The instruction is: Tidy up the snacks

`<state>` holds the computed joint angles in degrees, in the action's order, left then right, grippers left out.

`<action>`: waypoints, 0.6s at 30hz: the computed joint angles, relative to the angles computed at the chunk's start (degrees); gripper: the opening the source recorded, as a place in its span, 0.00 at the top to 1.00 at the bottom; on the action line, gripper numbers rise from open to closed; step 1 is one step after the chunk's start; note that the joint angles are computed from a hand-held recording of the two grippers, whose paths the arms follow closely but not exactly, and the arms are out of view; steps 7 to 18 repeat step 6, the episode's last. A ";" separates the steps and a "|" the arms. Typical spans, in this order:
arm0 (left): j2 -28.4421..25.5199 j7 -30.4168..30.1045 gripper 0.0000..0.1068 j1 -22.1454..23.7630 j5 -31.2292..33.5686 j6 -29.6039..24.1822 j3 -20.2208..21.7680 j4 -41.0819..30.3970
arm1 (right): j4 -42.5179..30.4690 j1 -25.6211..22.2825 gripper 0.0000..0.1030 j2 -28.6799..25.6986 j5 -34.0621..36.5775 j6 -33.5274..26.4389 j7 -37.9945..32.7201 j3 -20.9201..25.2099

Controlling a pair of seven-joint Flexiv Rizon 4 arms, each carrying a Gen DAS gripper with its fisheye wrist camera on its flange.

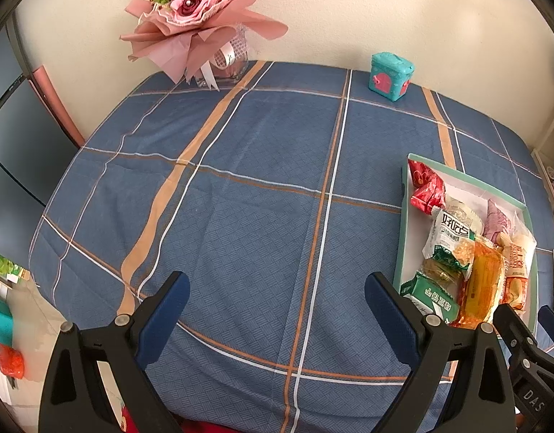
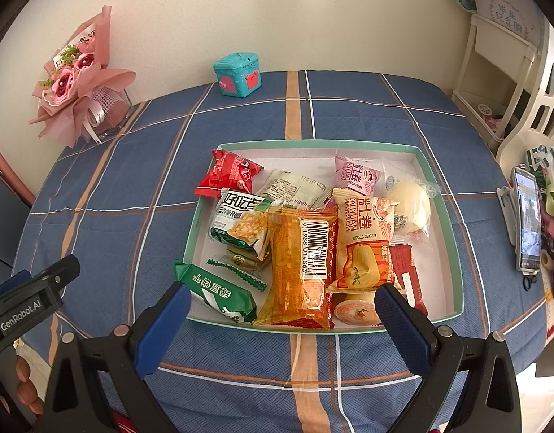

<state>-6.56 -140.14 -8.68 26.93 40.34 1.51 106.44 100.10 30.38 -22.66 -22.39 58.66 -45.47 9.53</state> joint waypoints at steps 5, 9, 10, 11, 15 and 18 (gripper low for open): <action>0.12 -0.57 0.09 -0.11 0.75 0.18 -0.11 -0.33 | -0.03 0.06 0.00 -0.02 -0.02 -0.03 0.11 -0.05; 0.05 -0.46 0.09 0.00 0.38 0.28 -0.07 -0.26 | -0.03 0.06 0.00 -0.02 -0.02 -0.03 0.11 -0.05; 0.05 -0.46 0.09 0.00 0.38 0.28 -0.07 -0.26 | -0.03 0.06 0.00 -0.02 -0.02 -0.03 0.11 -0.05; 0.05 -0.46 0.09 0.00 0.38 0.28 -0.07 -0.26 | -0.03 0.06 0.00 -0.02 -0.02 -0.03 0.11 -0.05; 0.05 -0.46 0.09 0.00 0.38 0.28 -0.07 -0.26 | -0.03 0.06 0.00 -0.02 -0.02 -0.03 0.11 -0.05; 0.05 -0.46 0.09 0.00 0.38 0.28 -0.07 -0.26 | -0.03 0.06 0.00 -0.02 -0.02 -0.03 0.11 -0.05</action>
